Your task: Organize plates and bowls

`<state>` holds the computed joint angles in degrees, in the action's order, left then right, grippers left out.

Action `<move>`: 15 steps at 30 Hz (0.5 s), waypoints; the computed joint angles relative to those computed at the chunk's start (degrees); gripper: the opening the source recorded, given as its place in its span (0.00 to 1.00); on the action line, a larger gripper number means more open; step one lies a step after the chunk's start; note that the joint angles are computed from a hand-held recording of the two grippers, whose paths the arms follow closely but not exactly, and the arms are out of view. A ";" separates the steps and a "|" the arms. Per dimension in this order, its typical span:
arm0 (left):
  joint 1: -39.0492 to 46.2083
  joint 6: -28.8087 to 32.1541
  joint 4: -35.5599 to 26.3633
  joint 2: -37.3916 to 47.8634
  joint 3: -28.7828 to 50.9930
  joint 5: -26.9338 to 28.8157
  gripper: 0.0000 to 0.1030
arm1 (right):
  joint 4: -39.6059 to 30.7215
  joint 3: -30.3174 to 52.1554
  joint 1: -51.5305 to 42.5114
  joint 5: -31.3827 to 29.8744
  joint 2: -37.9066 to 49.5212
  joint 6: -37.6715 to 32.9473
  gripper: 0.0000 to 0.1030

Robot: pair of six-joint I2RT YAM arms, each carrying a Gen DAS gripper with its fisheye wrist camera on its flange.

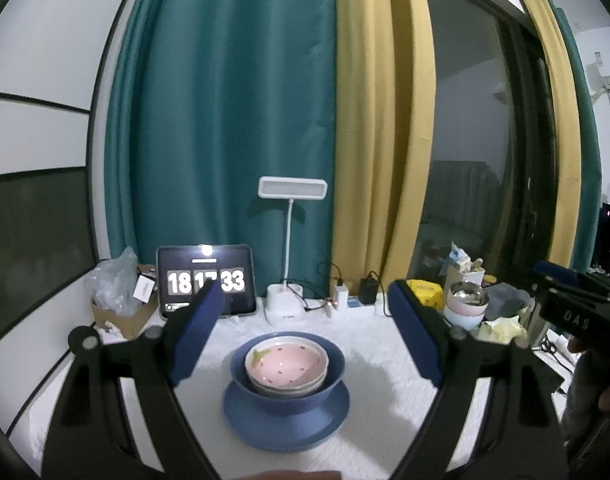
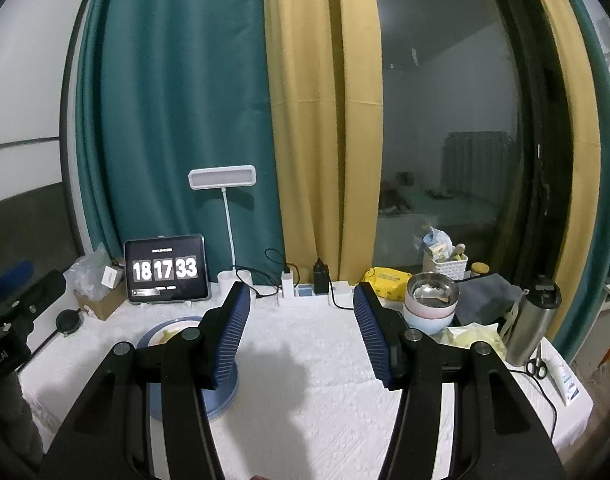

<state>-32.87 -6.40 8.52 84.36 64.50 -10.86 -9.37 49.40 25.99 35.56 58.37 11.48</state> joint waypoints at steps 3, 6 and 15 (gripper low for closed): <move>0.15 -0.20 0.05 0.29 0.18 -0.09 0.83 | -0.60 0.56 -0.62 -1.20 0.48 0.55 0.55; 0.39 -0.23 0.14 0.55 0.38 -0.19 0.83 | -0.66 0.94 -1.59 -2.25 0.94 0.90 0.55; 0.19 -0.08 -0.73 1.90 1.65 -0.33 0.83 | -0.41 0.95 -3.09 -3.47 1.25 1.16 0.55</move>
<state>-32.69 -6.48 7.79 86.26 66.15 -11.19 -9.78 50.36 22.89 32.09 59.62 12.64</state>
